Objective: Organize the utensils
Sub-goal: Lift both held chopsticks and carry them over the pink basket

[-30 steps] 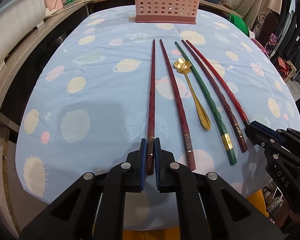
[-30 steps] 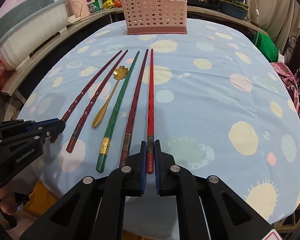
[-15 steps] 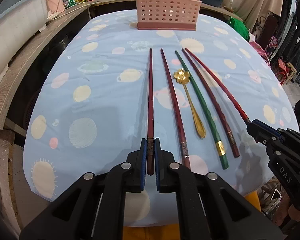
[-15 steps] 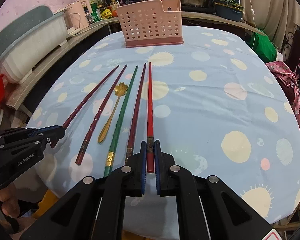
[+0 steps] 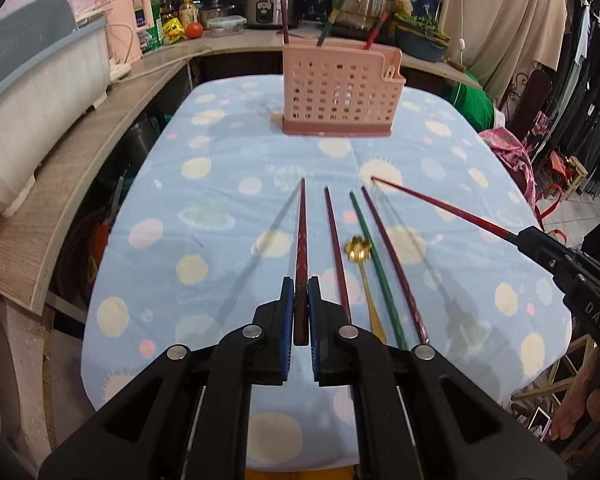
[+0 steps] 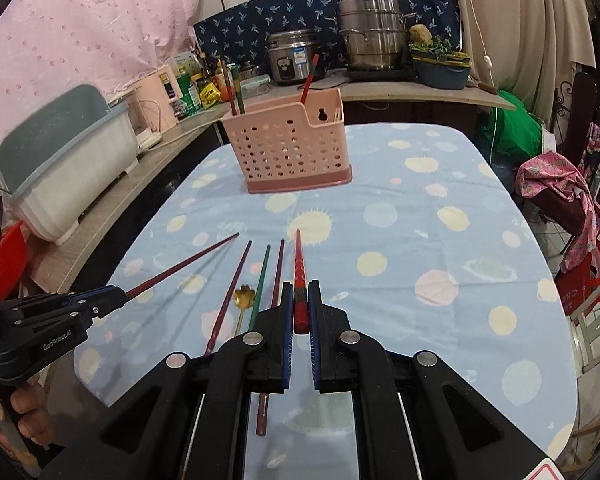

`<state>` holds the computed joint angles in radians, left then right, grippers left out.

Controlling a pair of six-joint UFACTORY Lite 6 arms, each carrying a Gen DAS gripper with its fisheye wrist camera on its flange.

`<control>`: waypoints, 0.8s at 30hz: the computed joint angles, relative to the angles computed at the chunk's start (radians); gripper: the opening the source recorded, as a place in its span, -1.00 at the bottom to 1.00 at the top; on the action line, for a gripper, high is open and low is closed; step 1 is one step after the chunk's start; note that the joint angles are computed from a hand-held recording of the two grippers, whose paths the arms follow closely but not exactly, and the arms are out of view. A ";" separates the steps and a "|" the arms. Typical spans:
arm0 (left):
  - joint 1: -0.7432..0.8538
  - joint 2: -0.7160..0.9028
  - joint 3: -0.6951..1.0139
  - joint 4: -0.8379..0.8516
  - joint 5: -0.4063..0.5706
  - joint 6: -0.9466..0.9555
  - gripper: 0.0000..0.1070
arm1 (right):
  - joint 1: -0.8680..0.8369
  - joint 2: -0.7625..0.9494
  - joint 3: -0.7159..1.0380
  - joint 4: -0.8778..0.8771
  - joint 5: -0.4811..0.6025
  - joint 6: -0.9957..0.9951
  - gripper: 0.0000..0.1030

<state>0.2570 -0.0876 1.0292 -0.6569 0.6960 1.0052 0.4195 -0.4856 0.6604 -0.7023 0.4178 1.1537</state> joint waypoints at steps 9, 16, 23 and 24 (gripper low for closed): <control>-0.047 0.130 0.293 0.039 0.040 -0.134 -0.87 | -0.168 0.108 0.196 0.140 -0.095 -0.245 -0.86; -0.093 0.297 0.576 0.074 0.059 -0.257 -0.87 | -0.227 0.253 0.373 0.209 -0.136 -0.373 -0.86; -0.126 0.519 0.966 0.144 0.125 -0.397 -0.88 | -0.289 0.406 0.569 0.428 -0.157 -0.617 -0.86; -0.129 0.552 1.025 0.153 0.142 -0.413 -0.88 | -0.297 0.428 0.604 0.465 -0.155 -0.657 -0.86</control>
